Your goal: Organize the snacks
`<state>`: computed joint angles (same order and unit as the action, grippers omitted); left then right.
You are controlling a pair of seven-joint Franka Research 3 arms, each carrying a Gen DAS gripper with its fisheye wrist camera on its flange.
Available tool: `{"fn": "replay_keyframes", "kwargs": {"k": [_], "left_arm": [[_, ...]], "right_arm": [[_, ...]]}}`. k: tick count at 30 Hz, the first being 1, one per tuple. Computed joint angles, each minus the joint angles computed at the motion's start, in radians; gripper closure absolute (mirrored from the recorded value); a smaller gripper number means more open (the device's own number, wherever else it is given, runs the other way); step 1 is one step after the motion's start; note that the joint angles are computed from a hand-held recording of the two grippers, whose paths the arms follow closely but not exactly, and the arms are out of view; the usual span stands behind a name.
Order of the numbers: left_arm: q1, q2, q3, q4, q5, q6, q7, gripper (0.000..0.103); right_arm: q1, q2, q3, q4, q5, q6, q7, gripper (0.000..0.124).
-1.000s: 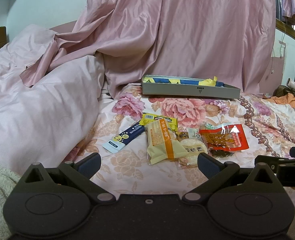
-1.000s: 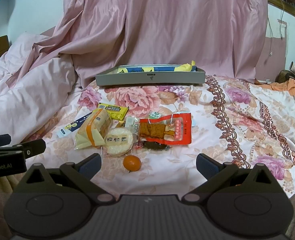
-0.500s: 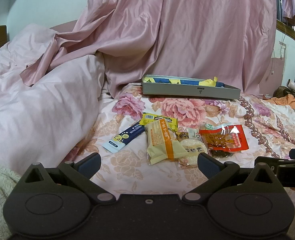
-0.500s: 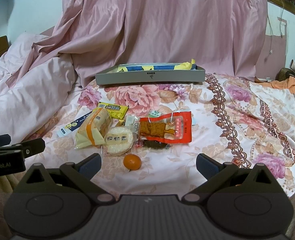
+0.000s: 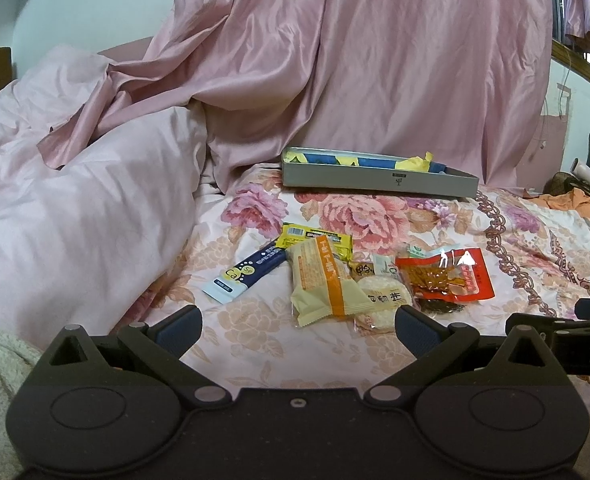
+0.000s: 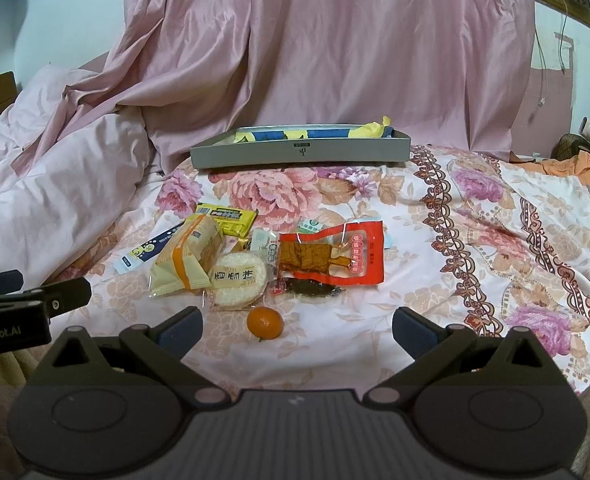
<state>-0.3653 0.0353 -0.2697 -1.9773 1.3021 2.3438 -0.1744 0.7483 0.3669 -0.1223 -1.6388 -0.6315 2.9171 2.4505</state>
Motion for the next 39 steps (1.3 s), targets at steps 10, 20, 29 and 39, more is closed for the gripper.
{"fn": "replay_keyframes", "kwargs": {"k": [10,20,29,39], "left_arm": [[0.021,-0.007,0.008,-0.005,-0.080,0.063,0.032,0.001],[0.062,0.032,0.038,0.055,-0.222,0.151,0.242,0.001],[0.097,0.155,0.086,0.203,-0.436,0.180,0.525,0.001],[0.100,0.373,0.140,0.423,-0.661,0.243,0.714,0.001]], "right_arm": [[-0.023,0.007,0.033,0.008,0.052,-0.015,-0.056,0.021],[-0.095,0.042,0.121,0.066,0.225,0.026,-0.388,0.021],[-0.266,0.164,0.364,0.261,0.504,-0.123,-0.954,0.021],[-0.168,0.384,0.242,0.605,0.594,-0.357,-1.086,0.021]]}}
